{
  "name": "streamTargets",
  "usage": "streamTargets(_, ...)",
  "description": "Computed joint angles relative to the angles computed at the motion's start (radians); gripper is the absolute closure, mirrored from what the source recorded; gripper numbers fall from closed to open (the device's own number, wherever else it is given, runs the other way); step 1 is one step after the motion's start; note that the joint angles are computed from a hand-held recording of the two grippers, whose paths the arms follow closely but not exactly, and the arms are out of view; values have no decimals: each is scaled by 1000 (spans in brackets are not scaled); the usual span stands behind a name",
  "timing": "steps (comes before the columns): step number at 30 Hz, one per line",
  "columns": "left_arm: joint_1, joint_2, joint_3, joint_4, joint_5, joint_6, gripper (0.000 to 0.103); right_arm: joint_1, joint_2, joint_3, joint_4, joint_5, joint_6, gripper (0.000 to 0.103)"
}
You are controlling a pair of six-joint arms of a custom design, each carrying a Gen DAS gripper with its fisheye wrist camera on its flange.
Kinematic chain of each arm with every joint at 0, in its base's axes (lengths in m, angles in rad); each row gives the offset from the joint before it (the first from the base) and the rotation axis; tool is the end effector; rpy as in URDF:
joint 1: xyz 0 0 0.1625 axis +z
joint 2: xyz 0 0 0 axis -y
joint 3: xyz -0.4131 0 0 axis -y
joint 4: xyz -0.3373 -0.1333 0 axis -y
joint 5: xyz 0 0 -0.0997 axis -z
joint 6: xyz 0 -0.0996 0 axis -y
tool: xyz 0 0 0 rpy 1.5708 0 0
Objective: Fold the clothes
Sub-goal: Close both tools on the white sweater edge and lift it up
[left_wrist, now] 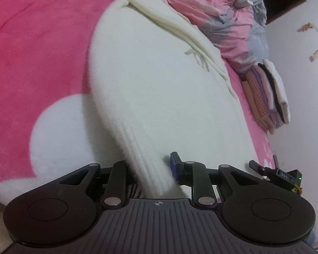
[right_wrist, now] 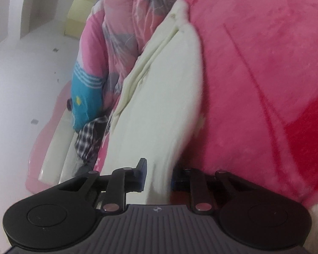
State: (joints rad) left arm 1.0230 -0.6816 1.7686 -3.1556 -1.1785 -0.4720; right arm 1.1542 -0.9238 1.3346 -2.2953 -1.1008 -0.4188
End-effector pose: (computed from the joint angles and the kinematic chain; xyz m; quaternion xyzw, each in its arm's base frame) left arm -0.1710 -0.6093 0.0909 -0.0120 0.9517 -0.3031 0.0469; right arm -0.1122 -0.6945 0.3037 -0.0374 0.9605 -0.2322 0.1486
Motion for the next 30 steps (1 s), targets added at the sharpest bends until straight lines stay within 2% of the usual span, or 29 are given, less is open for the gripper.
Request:
streamTargets(2,-1,3,-4,5,7,8,82,-3,-1,0,8,3,-8,84)
streamTargets(4,-5,10,-13,10,21,-2,83,-4,6,-4,3,6,-4,93)
streamTargets(6,-18,18,-15,2,57,-17,92,0,11,4,-25,11,-4,95)
streamTargets(9,-56,29,-3,-31,145,14,97,9,-20,84,-139,39,-50,96)
streamTargets(13,-102,22,36,-151,205,78,98,18,-70,174,-276,81,-72,97)
streamTargets(17,-137,-5,66,-228,213,145,98,31,-102,216,-340,128,-75,97)
streamTargets(23,-164,-54,93,-217,203,182,99,43,-137,272,-421,194,-99,97)
streamTargets(30,-207,-104,164,-230,206,185,99,37,-204,366,-466,226,-108,97)
